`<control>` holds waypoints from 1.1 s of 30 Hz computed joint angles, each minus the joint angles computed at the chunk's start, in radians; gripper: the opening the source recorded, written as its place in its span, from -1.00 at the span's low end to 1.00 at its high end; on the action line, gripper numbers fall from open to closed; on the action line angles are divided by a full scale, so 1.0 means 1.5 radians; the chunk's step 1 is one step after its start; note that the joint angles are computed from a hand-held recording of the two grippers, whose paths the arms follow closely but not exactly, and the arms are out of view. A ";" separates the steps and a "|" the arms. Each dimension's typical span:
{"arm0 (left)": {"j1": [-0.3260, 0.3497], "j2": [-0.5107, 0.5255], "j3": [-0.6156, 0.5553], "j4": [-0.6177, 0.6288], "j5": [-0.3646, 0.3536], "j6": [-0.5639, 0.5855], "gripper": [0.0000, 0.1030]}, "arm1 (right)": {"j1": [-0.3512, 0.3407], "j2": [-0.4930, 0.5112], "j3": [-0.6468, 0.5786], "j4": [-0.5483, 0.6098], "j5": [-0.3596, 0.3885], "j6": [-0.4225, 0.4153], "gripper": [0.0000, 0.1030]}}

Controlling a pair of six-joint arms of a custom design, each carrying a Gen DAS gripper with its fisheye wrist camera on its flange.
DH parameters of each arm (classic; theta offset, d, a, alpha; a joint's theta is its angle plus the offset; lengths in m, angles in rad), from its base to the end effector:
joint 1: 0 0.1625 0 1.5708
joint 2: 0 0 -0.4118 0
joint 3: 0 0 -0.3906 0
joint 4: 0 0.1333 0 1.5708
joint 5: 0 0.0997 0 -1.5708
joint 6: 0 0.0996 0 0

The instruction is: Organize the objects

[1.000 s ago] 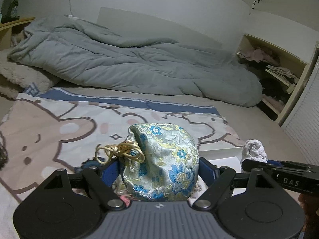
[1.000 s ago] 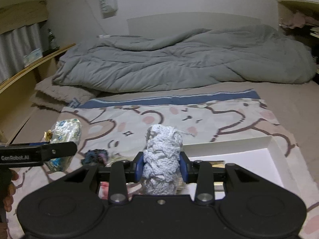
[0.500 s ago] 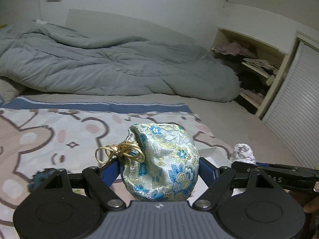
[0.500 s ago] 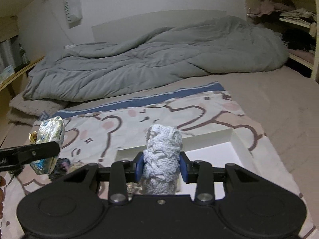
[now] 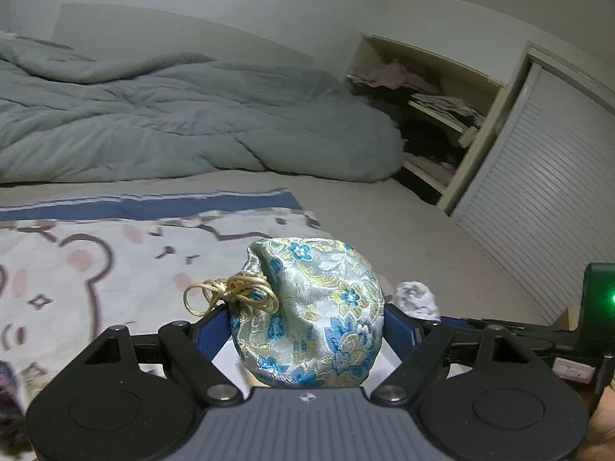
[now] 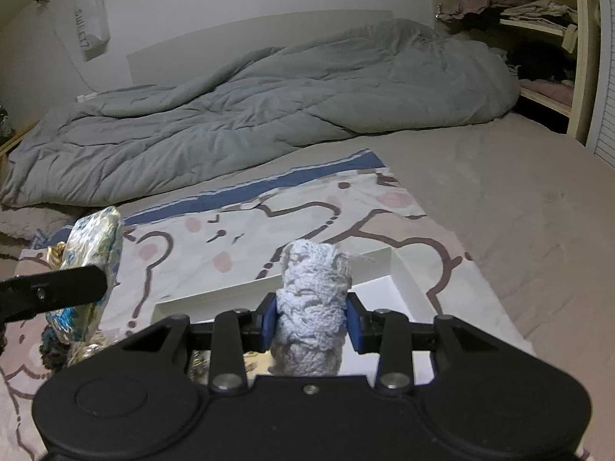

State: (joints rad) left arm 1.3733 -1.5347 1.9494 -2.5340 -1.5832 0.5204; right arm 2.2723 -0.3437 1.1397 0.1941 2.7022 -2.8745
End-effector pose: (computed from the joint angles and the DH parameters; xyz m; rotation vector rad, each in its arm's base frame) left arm 0.0296 -0.5254 0.3837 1.0424 2.7637 -0.8231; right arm 0.4207 -0.4311 -0.0680 0.0636 -2.1399 1.1780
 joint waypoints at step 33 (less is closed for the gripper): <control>0.048 0.263 -0.080 0.017 0.041 0.226 0.61 | -0.120 0.048 -0.060 0.046 -0.003 -0.040 -0.27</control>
